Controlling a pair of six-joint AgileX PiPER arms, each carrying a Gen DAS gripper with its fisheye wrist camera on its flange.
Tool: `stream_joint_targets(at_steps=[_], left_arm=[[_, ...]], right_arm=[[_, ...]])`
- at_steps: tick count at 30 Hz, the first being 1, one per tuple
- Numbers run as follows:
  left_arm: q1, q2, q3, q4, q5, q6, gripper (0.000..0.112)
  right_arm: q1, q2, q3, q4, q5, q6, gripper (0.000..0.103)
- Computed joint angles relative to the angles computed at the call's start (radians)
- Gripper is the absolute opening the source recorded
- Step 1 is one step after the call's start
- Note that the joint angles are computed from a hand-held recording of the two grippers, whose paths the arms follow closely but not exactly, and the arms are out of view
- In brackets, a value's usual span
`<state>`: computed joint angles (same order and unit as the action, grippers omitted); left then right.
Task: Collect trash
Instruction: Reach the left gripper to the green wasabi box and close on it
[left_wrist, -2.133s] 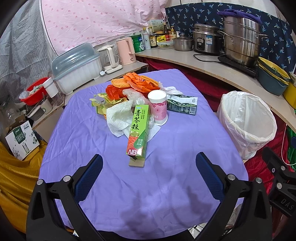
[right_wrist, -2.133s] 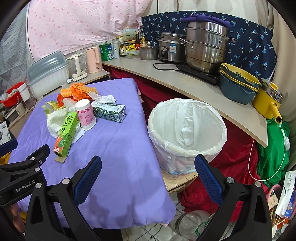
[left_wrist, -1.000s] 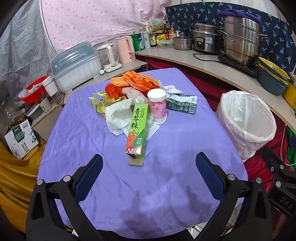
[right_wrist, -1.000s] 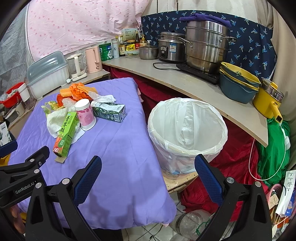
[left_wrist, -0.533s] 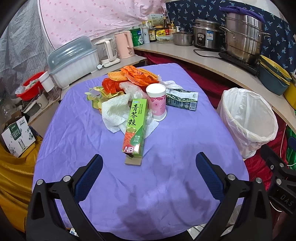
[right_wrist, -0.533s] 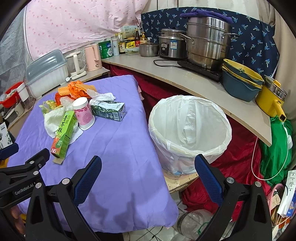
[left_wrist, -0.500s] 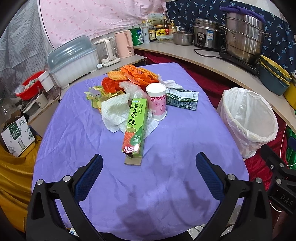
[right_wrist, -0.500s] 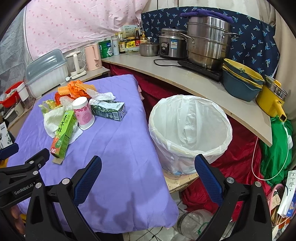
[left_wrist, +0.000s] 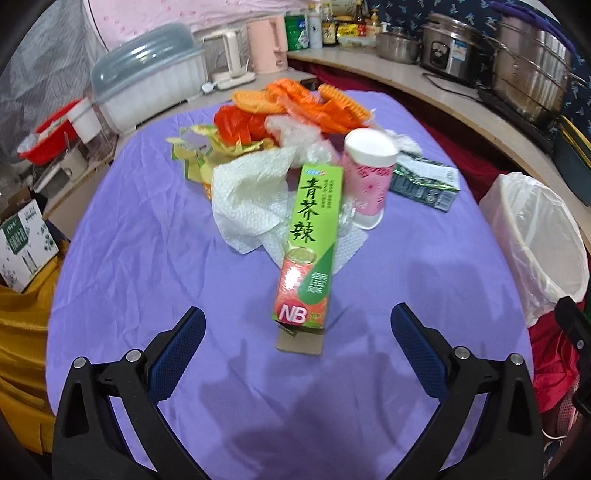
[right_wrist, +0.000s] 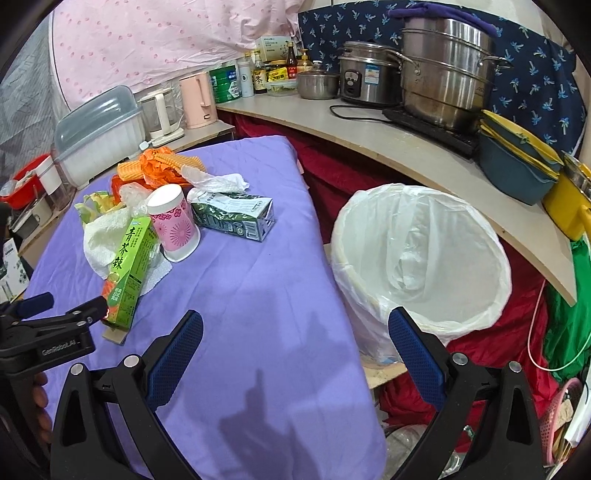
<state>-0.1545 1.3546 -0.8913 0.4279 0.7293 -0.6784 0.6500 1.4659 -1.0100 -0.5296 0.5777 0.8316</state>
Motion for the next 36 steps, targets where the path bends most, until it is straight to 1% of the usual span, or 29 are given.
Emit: stream_joint_targets(at_steps=[1,5,7,11,14,15,16,17,18,20,21,23,26,32,36], left_arm=[[0.021,0.024,0.003,-0.005,-0.031,0.012,0.096],[0.083,0.111,-0.013,-0.016,-0.100,0.056,0.096],[0.108,0.138,-0.017,-0.060,-0.130,0.108,0.096],[0.125,0.182,-0.028,-0.118,-0.154,0.177,0.092],[0.132,0.195,-0.028,-0.137,-0.170,0.191,0.089],[0.132,0.196,-0.026,-0.141,-0.174,0.196,0.087],[0.136,0.197,-0.025,-0.154,-0.178,0.212,0.082],[0.139,0.196,-0.024,-0.171,-0.179,0.231,0.076],[0.145,0.200,-0.027,-0.192,-0.179,0.255,0.074],[0.165,0.207,-0.033,-0.258,-0.176,0.328,0.063],[0.177,0.209,-0.034,-0.292,-0.175,0.365,0.060],[0.198,0.209,-0.037,-0.346,-0.173,0.426,0.042],[0.239,0.194,-0.034,-0.448,-0.164,0.546,0.040],[0.291,0.154,-0.027,-0.539,-0.149,0.669,0.038],[0.345,0.149,-0.046,-0.616,-0.117,0.752,0.038]], right_arm=[[0.001,0.017,-0.012,0.004,-0.003,-0.003,0.096],[0.011,0.081,-0.066,0.013,-0.009,-0.012,0.096],[0.018,0.103,-0.087,0.015,-0.007,-0.011,0.096],[0.027,0.146,-0.131,0.018,-0.002,-0.015,0.096],[0.037,0.177,-0.165,0.010,0.011,-0.006,0.096],[0.040,0.187,-0.176,0.009,0.015,-0.004,0.096],[0.044,0.197,-0.188,0.011,0.021,-0.004,0.096],[0.046,0.205,-0.197,0.011,0.023,-0.003,0.096],[0.049,0.210,-0.202,0.010,0.024,0.000,0.096],[0.055,0.221,-0.214,0.010,0.025,0.005,0.096],[0.057,0.231,-0.224,0.016,0.023,0.002,0.096],[0.060,0.251,-0.245,0.026,0.019,-0.003,0.096],[0.065,0.280,-0.280,0.051,0.017,-0.019,0.096],[0.078,0.377,-0.407,0.104,0.009,-0.070,0.096],[0.081,0.453,-0.507,0.157,-0.013,-0.131,0.096]])
